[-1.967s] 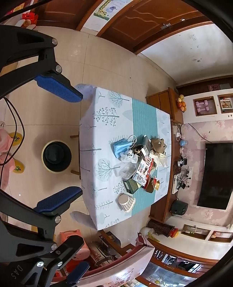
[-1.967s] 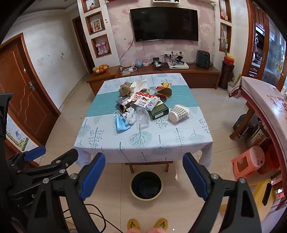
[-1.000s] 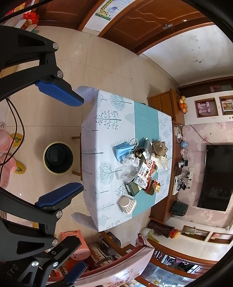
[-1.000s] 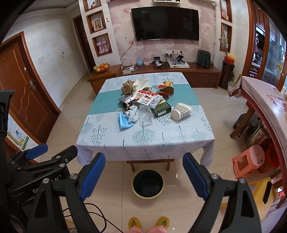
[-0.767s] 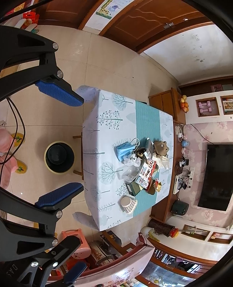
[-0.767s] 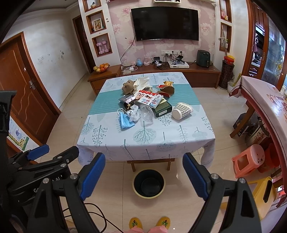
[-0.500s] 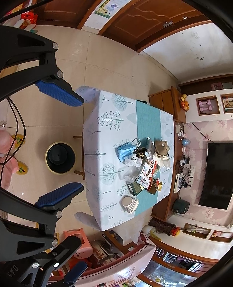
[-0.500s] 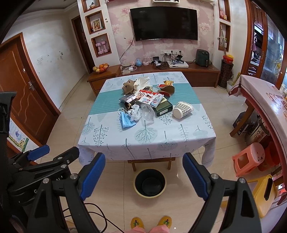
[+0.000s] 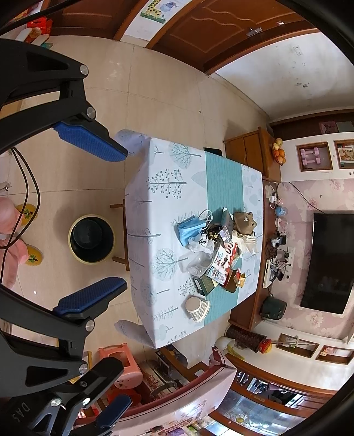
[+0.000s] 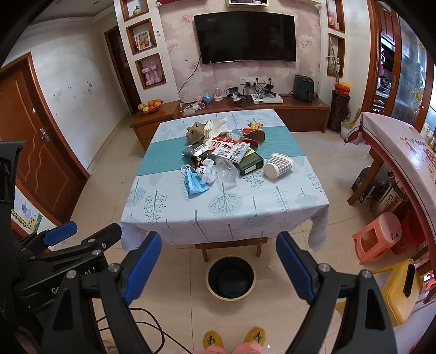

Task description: Collect trash

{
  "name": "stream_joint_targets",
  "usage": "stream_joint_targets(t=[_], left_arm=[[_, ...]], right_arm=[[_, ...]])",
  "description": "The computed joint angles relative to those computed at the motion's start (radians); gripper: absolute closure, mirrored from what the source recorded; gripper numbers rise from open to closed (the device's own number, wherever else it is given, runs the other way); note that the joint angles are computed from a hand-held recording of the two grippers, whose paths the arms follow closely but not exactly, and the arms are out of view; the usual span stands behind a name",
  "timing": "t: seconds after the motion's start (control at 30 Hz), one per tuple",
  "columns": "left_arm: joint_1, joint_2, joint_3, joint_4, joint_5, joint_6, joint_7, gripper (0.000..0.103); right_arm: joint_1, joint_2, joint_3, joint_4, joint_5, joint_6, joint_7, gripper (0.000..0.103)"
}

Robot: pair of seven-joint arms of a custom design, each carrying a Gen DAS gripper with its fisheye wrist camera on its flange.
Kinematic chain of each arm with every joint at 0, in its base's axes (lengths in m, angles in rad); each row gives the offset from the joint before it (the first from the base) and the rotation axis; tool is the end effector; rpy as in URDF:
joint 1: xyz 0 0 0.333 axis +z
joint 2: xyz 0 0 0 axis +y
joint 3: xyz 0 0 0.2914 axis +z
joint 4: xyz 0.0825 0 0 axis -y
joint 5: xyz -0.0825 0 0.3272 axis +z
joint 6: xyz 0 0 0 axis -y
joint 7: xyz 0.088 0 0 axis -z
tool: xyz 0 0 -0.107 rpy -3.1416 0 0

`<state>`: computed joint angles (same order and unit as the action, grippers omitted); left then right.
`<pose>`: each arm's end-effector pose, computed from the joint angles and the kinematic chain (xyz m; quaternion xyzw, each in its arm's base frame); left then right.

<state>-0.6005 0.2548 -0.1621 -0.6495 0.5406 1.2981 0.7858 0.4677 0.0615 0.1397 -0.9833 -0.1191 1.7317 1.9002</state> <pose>0.3990 -0.2608 0.8089 -0.7677 0.5724 -0.1844 0.2213 0.4004 0.2598 0.8282 -0.7430 0.5761 -0.1567 0.3026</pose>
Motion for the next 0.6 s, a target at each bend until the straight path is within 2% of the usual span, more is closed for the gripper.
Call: stream_joint_targets(t=[0.17,0.6], left_arm=[[0.049,-0.076,-0.021,-0.131,-0.028,0.07,0.001,0.017],[0.104,-0.111,-0.063,-0.194,-0.04,0.113,0.001,0.017]], right_arm=[[0.007,-0.004,0.003,-0.013,-0.015,0.009,0.024,0.016],[0.007,-0.004,0.008,-0.015,-0.029,0.015,0.034,0.016]])
